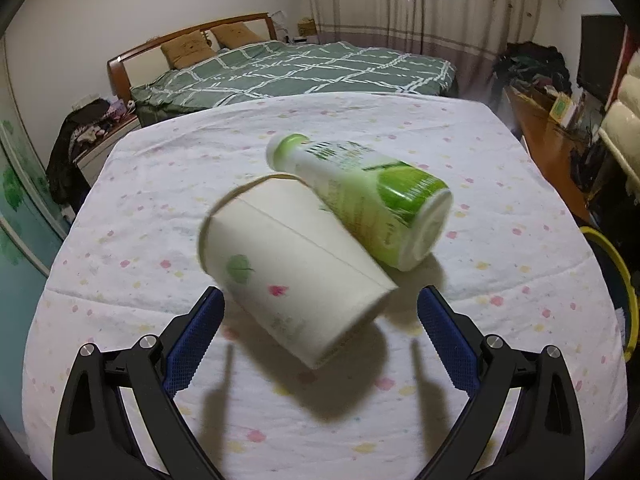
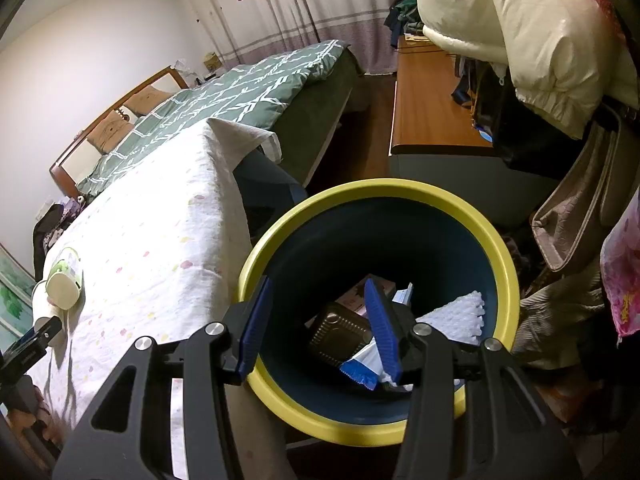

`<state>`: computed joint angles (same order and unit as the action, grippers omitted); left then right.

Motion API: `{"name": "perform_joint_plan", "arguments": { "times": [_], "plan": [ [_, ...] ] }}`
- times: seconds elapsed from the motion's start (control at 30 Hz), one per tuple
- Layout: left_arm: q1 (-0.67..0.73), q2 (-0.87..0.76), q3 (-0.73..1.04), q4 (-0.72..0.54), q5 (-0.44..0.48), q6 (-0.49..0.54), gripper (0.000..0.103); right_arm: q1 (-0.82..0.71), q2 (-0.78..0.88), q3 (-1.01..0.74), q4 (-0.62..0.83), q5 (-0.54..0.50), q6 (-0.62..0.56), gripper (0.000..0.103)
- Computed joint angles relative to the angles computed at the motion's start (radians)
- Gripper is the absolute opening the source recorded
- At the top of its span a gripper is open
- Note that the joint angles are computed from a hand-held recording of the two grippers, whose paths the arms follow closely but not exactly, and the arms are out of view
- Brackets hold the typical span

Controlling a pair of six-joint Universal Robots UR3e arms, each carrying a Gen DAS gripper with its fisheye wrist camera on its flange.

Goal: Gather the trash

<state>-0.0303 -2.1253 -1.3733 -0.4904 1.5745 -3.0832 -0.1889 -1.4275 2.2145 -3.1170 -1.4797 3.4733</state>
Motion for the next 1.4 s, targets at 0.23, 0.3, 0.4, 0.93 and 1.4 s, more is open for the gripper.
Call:
{"name": "perform_joint_plan", "arguments": {
  "times": [0.23,0.3,0.4,0.93,1.4],
  "plan": [
    [0.105,0.086,-0.107,0.041,-0.050,0.100,0.095,-0.001,0.020,0.002,-0.012,0.020,0.002,0.046],
    [0.132,0.113,-0.140,0.057,-0.044,0.119,0.095,0.004,0.025,-0.001,-0.013,0.024,0.002,0.046],
    [0.188,0.144,-0.172,0.065,-0.071,0.136,0.095,0.018,0.025,-0.009,-0.011,0.019,0.006,0.046],
    [0.173,0.008,0.012,-0.089,-0.130,0.010,0.093,0.042,0.035,-0.033,0.007,0.013,0.013,0.046],
    [0.168,0.176,-0.157,0.022,-0.117,0.163,0.058,0.015,0.027,0.009,-0.033,0.045,0.011,0.046]
  ]
}}
